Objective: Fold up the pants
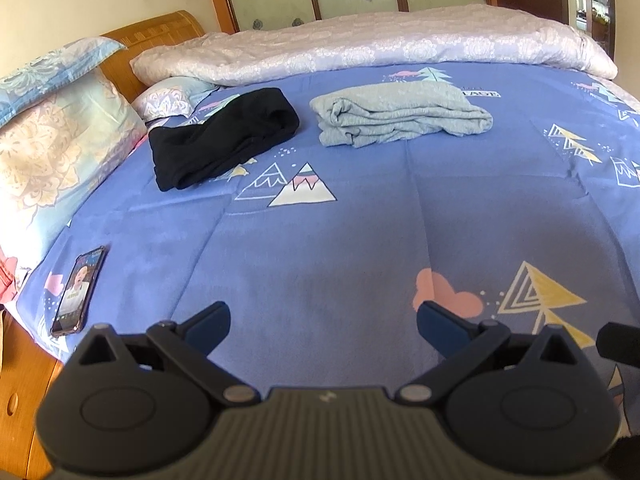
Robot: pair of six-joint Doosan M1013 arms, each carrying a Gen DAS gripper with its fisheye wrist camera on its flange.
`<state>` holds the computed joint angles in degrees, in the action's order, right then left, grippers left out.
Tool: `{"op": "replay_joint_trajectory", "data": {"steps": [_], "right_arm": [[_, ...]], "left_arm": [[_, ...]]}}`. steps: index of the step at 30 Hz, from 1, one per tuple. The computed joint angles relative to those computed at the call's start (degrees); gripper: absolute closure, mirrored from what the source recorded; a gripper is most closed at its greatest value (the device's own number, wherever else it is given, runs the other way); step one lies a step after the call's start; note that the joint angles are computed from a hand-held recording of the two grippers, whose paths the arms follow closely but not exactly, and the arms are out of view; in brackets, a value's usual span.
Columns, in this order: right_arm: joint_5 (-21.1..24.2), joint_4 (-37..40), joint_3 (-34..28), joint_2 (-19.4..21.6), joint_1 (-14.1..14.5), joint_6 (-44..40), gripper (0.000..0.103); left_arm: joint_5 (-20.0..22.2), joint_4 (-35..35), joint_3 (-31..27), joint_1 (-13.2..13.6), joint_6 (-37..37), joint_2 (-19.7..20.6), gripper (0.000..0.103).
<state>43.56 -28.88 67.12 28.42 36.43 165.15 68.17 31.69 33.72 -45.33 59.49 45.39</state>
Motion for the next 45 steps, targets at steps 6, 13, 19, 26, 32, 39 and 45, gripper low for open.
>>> {"op": "replay_joint_trajectory", "data": {"steps": [6, 13, 19, 26, 32, 39, 45], "right_arm": [[-0.3, 0.1, 0.1, -0.1, 0.0, -0.1, 0.008], [0.0, 0.7, -0.2, 0.1, 0.1, -0.6, 0.008], [0.0, 0.9, -0.2, 0.1, 0.0, -0.8, 0.008], [0.0, 0.8, -0.2, 0.1, 0.0, -0.8, 0.008], [-0.2, 1.3, 0.0, 0.1, -0.1, -0.7, 0.008], [-0.3, 1.4, 0.0, 0.1, -0.1, -0.6, 0.008], [-0.3, 1.4, 0.0, 0.2, -0.1, -0.3, 0.008]], "left_arm": [[0.7, -1.0, -0.4, 0.2, 0.5, 0.3, 0.0], [0.9, -0.9, -0.6, 0.4, 0.6, 0.3, 0.0], [1.3, -0.4, -0.6, 0.4, 0.3, 0.4, 0.0], [1.4, -0.2, -0.5, 0.5, 0.5, 0.4, 0.0], [1.8, -0.2, -0.7, 0.5, 0.7, 0.6, 0.0], [2.1, 0.1, -0.9, 0.4, 1.1, 0.8, 0.0], [2.4, 0.1, -1.1, 0.5, 1.2, 0.9, 0.0]]}}
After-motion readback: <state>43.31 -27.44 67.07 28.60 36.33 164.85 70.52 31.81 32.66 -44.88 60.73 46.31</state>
